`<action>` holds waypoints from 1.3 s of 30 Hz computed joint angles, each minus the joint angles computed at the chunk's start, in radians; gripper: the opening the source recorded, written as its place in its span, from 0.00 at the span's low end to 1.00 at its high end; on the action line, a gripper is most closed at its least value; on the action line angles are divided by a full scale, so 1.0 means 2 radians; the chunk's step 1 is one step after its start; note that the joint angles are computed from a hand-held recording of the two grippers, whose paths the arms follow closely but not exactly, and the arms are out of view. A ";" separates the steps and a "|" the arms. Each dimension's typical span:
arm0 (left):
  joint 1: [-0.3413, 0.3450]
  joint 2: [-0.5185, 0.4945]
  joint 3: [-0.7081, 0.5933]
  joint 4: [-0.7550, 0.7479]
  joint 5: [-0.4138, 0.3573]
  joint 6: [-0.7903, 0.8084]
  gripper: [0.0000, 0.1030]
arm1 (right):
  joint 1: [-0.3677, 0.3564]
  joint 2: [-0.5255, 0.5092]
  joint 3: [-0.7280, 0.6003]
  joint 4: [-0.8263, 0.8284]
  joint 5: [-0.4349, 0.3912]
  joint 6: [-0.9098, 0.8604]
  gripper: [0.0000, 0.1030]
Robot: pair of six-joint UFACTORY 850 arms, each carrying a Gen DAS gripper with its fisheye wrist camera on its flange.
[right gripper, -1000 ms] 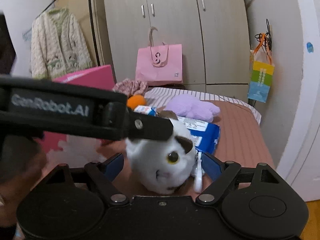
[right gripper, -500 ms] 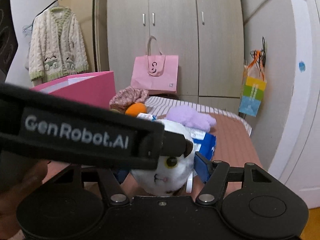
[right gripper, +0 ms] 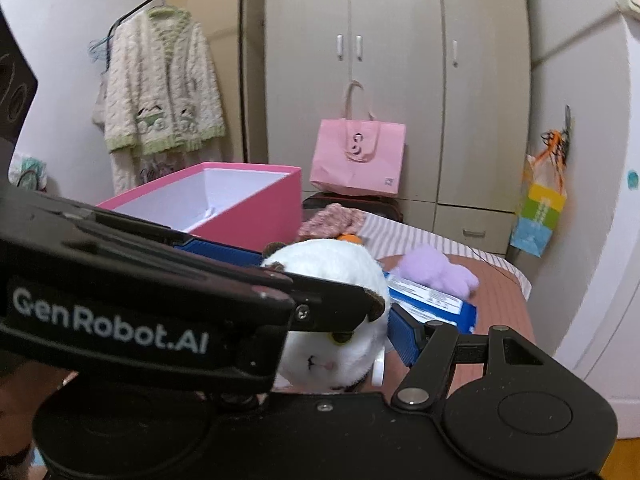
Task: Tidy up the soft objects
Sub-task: 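Lift the plush toy with the left gripper and carry it over the pink box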
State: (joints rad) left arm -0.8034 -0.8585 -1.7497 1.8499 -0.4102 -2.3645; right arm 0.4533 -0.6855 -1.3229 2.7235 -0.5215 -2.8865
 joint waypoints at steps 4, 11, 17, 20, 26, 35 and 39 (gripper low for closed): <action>0.006 0.030 0.040 -0.007 0.027 -0.018 0.59 | 0.009 0.009 -0.003 -0.049 0.035 0.048 0.68; 0.011 0.084 0.116 -0.008 0.039 -0.042 0.58 | 0.018 0.012 -0.010 -0.205 0.046 0.215 0.68; 0.019 0.129 0.173 -0.012 0.036 -0.063 0.58 | 0.031 -0.001 -0.053 -0.367 0.055 0.367 0.68; 0.026 0.148 0.190 -0.032 0.047 -0.052 0.58 | 0.040 -0.006 -0.072 -0.429 0.053 0.425 0.68; 0.045 0.180 0.223 0.050 0.053 -0.151 0.58 | 0.046 -0.018 -0.109 -0.497 0.034 0.503 0.68; 0.078 0.185 0.239 0.183 0.008 -0.294 0.58 | 0.051 -0.075 -0.215 -0.519 0.012 0.535 0.68; 0.104 0.172 0.219 0.211 0.023 -0.316 0.58 | 0.055 -0.118 -0.289 -0.554 0.023 0.561 0.68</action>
